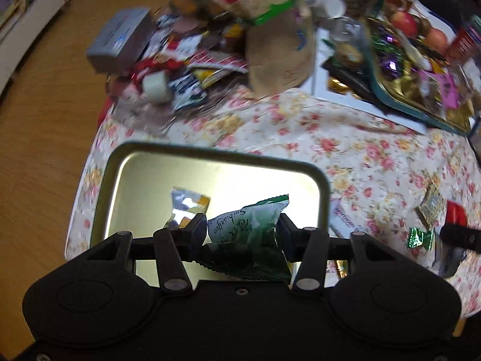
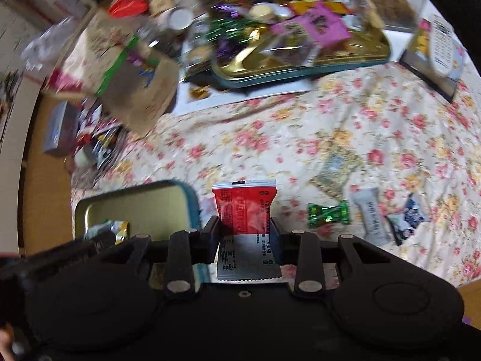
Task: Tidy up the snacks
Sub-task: 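Carry green packet with left tool while right tool carries red packet to tray, then release green packet on tray with left tool while right tool releases red packet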
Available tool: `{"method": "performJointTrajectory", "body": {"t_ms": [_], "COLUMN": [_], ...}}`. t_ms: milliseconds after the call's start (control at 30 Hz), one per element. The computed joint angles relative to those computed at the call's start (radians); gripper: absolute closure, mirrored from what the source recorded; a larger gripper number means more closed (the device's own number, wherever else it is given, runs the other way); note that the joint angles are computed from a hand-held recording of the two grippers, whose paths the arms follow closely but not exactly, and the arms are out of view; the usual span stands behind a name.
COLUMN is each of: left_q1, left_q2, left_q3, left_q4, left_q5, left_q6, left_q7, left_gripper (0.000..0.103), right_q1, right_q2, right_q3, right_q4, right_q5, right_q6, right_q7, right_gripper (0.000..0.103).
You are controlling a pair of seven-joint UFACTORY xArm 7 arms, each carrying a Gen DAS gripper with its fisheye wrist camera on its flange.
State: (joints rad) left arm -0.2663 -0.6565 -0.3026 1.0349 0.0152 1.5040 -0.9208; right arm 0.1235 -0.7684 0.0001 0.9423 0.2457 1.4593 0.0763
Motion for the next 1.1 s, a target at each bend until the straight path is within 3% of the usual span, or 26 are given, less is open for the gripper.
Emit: {"method": "performJointTrajectory", "body": {"t_ms": [100,367,533,1100], "left_q1": [-0.005,0.045,0.046,0.089], "left_q2": [-0.057,-0.080,-0.094,-0.171], "left_q3": [0.048,0.003,0.016,0.054], "left_q4": [-0.048,-0.029,-0.037,-0.085], "left_q5": [-0.043,0.044,0.032,-0.026], "left_q6": [-0.027,0.031,0.036,0.039], "left_q7": [0.022,0.019,0.036,0.021], "left_gripper": [0.047,0.046,0.046,0.045], "right_q1": [0.035,0.125,0.172,0.238], "right_q2": [-0.011,-0.003,0.009,0.055], "right_q3": [0.035,0.110,0.138,0.161], "right_q4": [-0.010,-0.024,-0.026,-0.017], "right_q5": [0.025,0.067,0.078,0.081], "right_q6": [-0.002,-0.017,-0.022,-0.041], "right_q7": [0.000,0.025,0.040,0.064], "right_gripper": [0.067,0.067,0.067,0.067]}}
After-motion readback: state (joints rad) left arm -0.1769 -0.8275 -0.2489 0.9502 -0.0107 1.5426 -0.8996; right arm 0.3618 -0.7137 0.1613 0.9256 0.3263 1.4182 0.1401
